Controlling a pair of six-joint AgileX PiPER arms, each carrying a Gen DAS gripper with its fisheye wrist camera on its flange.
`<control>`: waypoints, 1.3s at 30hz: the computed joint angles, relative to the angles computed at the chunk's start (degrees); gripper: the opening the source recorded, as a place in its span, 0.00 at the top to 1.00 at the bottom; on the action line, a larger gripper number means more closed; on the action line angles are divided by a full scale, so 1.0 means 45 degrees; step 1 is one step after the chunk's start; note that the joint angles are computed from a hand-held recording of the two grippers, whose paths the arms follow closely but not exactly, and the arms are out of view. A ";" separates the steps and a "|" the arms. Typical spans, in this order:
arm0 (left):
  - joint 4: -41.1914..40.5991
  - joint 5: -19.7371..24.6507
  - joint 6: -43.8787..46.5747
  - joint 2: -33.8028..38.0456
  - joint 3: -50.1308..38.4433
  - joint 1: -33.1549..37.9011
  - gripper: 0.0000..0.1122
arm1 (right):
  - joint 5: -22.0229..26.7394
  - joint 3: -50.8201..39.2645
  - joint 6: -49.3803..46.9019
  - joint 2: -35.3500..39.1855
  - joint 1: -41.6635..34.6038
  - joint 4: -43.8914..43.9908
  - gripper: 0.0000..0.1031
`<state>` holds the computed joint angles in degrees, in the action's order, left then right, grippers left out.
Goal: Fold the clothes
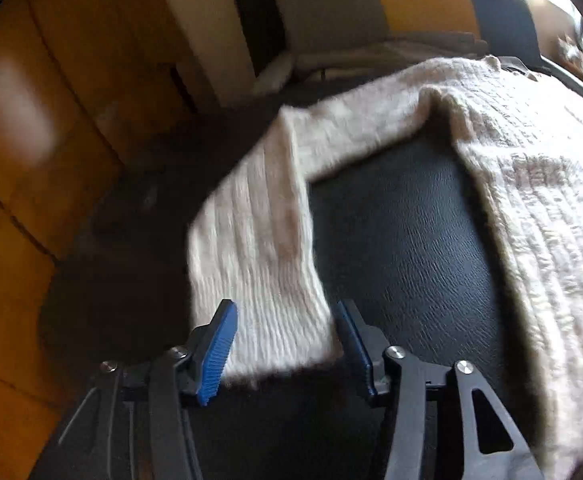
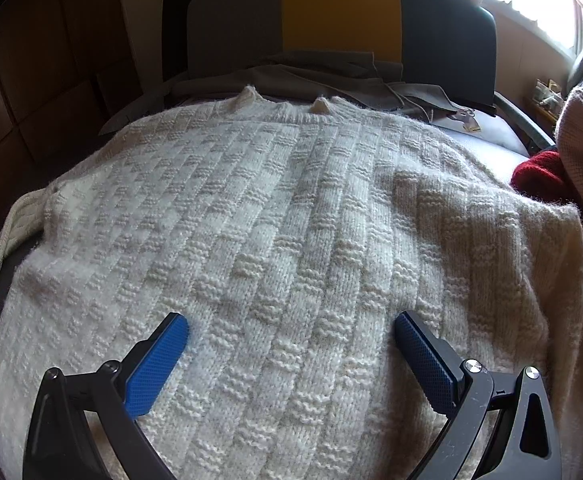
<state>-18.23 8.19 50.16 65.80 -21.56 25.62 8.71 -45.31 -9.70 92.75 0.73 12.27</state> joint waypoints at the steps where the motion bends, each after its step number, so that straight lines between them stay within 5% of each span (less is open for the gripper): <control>1: -0.0322 0.0259 0.0270 0.0172 -0.0189 0.0137 0.51 | -0.0006 0.0003 0.0005 0.0005 0.0000 -0.0006 0.00; 4: -0.3514 0.3531 0.2692 0.1244 -0.1872 0.2137 0.72 | -0.0026 -0.0074 0.0336 0.0097 0.0055 -0.0307 0.00; 5: -0.4093 0.4283 0.3085 0.1625 -0.2389 0.2754 0.92 | -0.0030 -0.0087 0.0499 0.0116 0.0069 -0.0477 0.00; 11: -0.6176 1.0952 0.2389 0.4930 -0.7565 0.6391 0.95 | -0.0067 -0.0052 0.0929 0.0116 0.0098 -0.0922 0.00; 15: -0.6938 1.2895 -0.0038 0.7222 -1.2263 0.7000 0.95 | -0.0097 -0.0025 0.0936 0.0116 0.0089 -0.0947 0.00; 18: -0.5547 1.2193 -0.2465 0.9078 -1.6083 0.6057 0.94 | -0.0119 -0.0004 0.0939 0.0116 0.0082 -0.0963 0.00; 21: -0.1775 1.2254 -0.5890 1.1146 -1.9569 0.5019 0.84 | -0.0141 0.0016 0.0941 0.0117 0.0075 -0.0980 0.00; 24: 0.1261 1.1894 -0.9039 1.1772 -2.0625 0.4391 0.82 | -0.0170 0.0052 0.0902 0.0102 0.0071 -0.0942 0.00; 26: 0.1394 1.0553 -0.9082 1.0975 -1.9243 0.4145 0.79 | -0.0200 0.0061 0.0561 0.0113 0.0035 -0.0621 0.00; 29: -0.0622 0.9289 -0.6326 0.9382 -1.6311 0.3340 0.75 | -0.0185 0.0018 0.1391 0.0139 0.0116 -0.1435 0.00; 33: -0.1489 0.7395 -0.4225 0.7539 -1.2397 0.0695 0.74 | -0.0121 -0.0038 0.2337 0.0155 0.0221 -0.2344 0.00; 37: 0.0322 0.5549 -0.5969 0.7761 -1.1148 -0.2670 0.74 | -0.0029 -0.0091 0.3240 0.0170 0.0318 -0.3221 0.00; 39: 0.1770 0.5440 -0.7496 0.8465 -1.1532 -0.3336 0.74 | 0.0017 -0.0117 0.3364 0.0178 0.0331 -0.3356 0.00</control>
